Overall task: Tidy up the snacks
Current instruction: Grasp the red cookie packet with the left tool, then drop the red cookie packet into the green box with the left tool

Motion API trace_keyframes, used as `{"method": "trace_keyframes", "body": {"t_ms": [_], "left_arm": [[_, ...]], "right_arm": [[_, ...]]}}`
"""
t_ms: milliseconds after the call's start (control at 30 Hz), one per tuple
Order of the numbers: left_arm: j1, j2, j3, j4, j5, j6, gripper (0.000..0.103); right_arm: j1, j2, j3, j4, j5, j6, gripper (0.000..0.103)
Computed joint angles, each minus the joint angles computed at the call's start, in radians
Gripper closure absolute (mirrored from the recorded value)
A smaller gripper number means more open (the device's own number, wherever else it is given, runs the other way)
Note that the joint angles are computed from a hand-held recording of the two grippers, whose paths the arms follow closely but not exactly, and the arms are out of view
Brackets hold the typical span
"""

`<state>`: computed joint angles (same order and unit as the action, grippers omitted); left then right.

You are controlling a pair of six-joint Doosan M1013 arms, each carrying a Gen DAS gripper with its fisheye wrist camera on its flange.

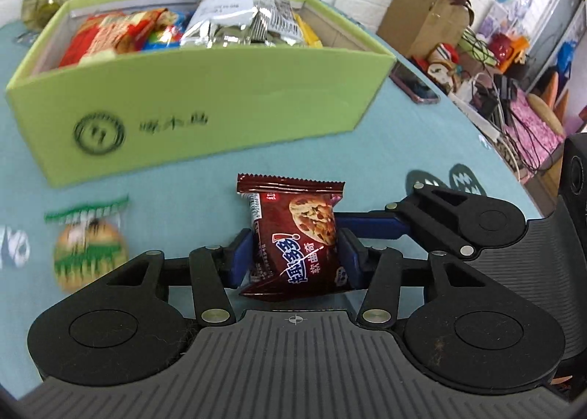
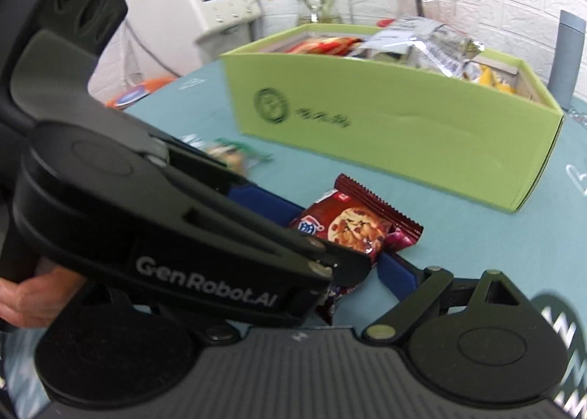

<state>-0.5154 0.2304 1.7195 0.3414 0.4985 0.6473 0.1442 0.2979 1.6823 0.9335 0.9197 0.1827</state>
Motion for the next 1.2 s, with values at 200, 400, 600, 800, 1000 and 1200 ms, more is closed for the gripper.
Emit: {"method": "trace_keyframes", "body": {"t_ms": [200, 400, 600, 800, 1000, 1200], "left_arm": [[-0.113, -0.070, 0.102, 0.265, 0.015, -0.371, 0.068], [-0.195, -0.110, 0.155, 0.408, 0.051, -0.598, 0.054], [-0.221, -0.137, 0.175, 0.586, 0.114, -0.792, 0.027], [-0.185, -0.119, 0.180, 0.465, 0.004, -0.672, 0.079], [-0.172, -0.113, 0.142, 0.484, 0.035, -0.621, 0.080], [-0.092, -0.096, 0.051, 0.482, 0.013, -0.522, 0.079]], "right_arm": [[-0.043, -0.097, 0.134, 0.056, 0.038, -0.104, 0.010], [-0.068, -0.168, 0.221, 0.083, 0.042, -0.158, 0.010], [-0.061, -0.195, 0.256, 0.150, -0.070, -0.215, 0.010], [-0.050, -0.179, 0.254, 0.152, -0.064, -0.257, 0.027], [-0.045, -0.160, 0.202, 0.180, -0.047, -0.256, 0.029], [-0.014, -0.114, 0.098, 0.290, -0.088, -0.361, 0.023]]}}
